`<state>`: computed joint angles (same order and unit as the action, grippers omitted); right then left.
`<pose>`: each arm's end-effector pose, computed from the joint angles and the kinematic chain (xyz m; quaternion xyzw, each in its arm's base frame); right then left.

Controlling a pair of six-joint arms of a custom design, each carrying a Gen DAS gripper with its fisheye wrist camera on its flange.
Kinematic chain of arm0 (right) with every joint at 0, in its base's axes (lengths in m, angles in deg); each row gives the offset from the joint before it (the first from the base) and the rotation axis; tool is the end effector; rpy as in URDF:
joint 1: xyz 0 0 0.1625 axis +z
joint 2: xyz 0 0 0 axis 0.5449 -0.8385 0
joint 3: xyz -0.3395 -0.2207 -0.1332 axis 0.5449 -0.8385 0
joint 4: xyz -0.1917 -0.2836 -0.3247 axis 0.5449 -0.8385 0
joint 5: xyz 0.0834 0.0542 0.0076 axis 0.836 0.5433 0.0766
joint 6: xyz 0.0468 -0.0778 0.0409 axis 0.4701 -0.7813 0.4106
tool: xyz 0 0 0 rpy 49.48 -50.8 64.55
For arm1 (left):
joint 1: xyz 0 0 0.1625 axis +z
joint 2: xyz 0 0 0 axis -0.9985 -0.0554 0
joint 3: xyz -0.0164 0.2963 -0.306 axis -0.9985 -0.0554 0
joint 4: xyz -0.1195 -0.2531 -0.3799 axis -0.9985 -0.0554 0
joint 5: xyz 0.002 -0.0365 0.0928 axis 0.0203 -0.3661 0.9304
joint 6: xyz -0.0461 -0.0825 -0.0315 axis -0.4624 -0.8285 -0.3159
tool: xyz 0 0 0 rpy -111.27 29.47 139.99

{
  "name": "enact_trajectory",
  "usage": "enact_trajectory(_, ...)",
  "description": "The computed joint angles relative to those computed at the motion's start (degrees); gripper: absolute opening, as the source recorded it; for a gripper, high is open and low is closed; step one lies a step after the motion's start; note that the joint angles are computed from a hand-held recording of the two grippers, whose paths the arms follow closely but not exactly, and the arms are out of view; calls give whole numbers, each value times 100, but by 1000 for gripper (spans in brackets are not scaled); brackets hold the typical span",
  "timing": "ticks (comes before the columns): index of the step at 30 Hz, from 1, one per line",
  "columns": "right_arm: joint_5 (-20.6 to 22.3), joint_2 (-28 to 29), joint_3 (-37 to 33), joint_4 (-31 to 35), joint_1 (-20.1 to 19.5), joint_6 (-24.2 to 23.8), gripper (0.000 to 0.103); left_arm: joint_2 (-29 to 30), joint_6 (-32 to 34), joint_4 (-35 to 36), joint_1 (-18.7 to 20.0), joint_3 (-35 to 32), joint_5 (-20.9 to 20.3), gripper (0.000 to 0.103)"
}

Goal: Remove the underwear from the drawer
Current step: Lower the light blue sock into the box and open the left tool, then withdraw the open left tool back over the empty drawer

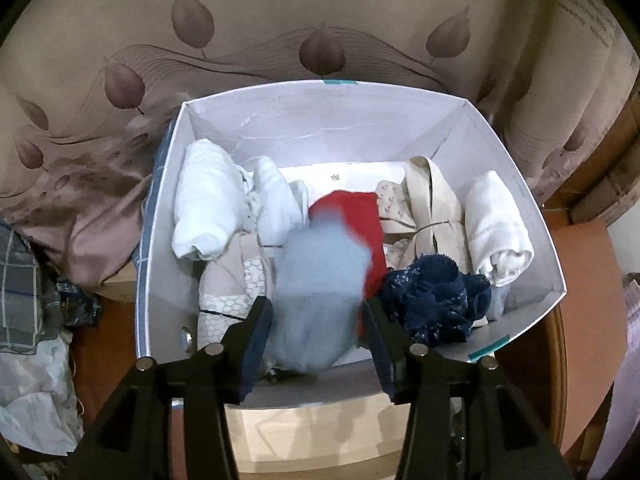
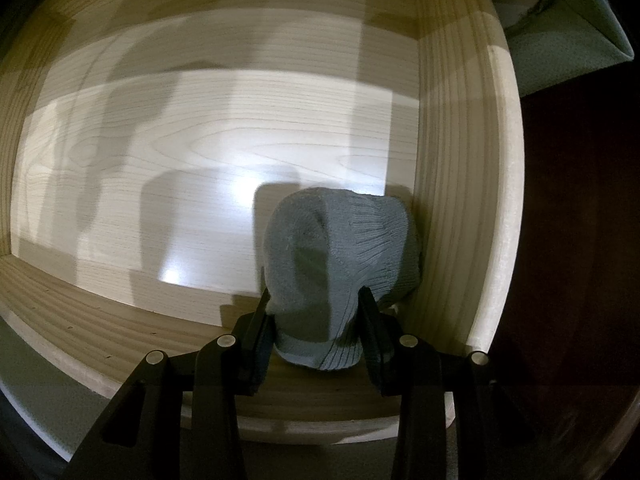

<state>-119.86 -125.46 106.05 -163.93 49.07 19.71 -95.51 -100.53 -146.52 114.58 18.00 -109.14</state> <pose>0.0002 -0.3812 0.3081 0.0740 -0.8872 -0.1059 0.4430 -0.4858 -0.4792 0.0544 0.1071 0.9140 -0.1933 0.3404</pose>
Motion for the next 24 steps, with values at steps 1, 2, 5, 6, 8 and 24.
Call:
enact_trajectory(1, 2, 8, 1, -5, 2, 6, 35, -15, -10, -4, -5, 2, 13, 52)
enact_trajectory(2, 2, 8, 1, -5, 2, 6, 35, -54, -58, -21, -11, 25, 11, 53)
enact_trajectory(5, -2, 9, 4, -11, 2, -2, 35, -175, -100, -129, -50, 111, -44, 53)
enact_trajectory(6, -5, 17, 17, -44, -10, -21, 35, -252, -137, -121, -90, 168, -32, 53)
enact_trajectory(8, -14, 14, 16, -33, -13, -17, 35, -369, -222, -18, -183, 245, 28, 53)
enact_trajectory(24, -213, 161, -149, 352, 76, 374, 36, -1218, -1379, 403, -1060, 1612, -340, 54)
